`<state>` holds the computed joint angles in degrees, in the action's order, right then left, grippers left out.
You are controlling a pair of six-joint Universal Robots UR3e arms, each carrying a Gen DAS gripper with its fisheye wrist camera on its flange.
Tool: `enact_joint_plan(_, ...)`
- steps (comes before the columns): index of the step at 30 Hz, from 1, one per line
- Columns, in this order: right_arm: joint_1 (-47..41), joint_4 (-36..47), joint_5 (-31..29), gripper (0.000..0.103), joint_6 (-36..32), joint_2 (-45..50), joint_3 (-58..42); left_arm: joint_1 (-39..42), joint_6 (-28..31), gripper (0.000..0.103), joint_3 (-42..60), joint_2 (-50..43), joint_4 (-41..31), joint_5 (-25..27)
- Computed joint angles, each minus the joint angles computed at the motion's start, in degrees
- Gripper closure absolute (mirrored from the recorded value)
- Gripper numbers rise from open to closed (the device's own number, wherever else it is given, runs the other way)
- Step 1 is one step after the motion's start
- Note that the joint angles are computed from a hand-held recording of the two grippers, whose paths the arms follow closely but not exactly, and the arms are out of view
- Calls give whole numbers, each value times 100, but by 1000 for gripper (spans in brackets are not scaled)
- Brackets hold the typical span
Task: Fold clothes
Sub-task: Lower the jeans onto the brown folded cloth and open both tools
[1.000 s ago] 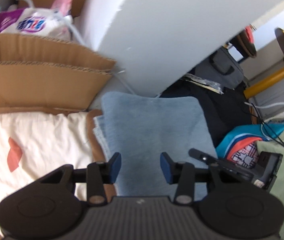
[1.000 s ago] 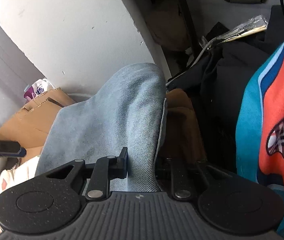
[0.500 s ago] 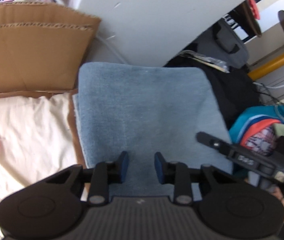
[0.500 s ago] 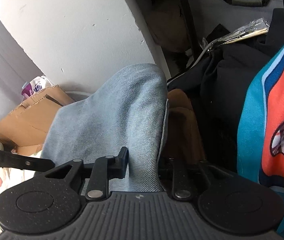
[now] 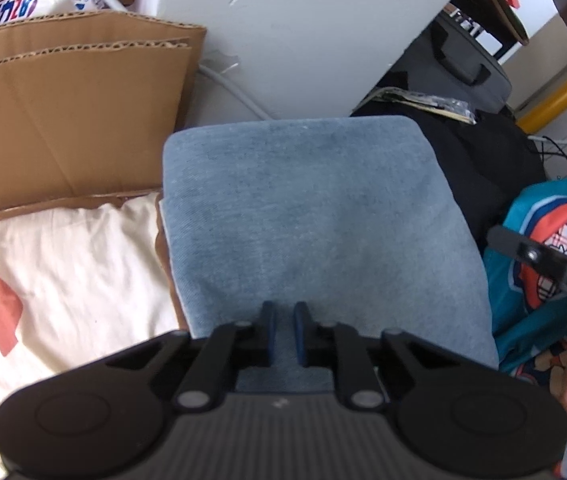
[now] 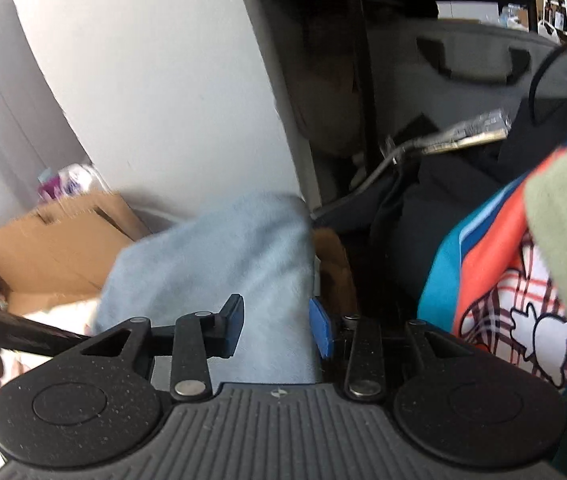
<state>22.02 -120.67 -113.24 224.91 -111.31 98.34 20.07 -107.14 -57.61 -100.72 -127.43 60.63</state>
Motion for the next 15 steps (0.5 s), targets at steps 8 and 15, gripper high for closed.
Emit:
enact_joint_plan(8,732,-1251,137,62,169,808,283,97,436,93,1235,-463,-1090,41)
enact_joint_plan(15,1009,-1458,192,62,270,1238,140,341,1275,93,1933,-474,-2109,-33)
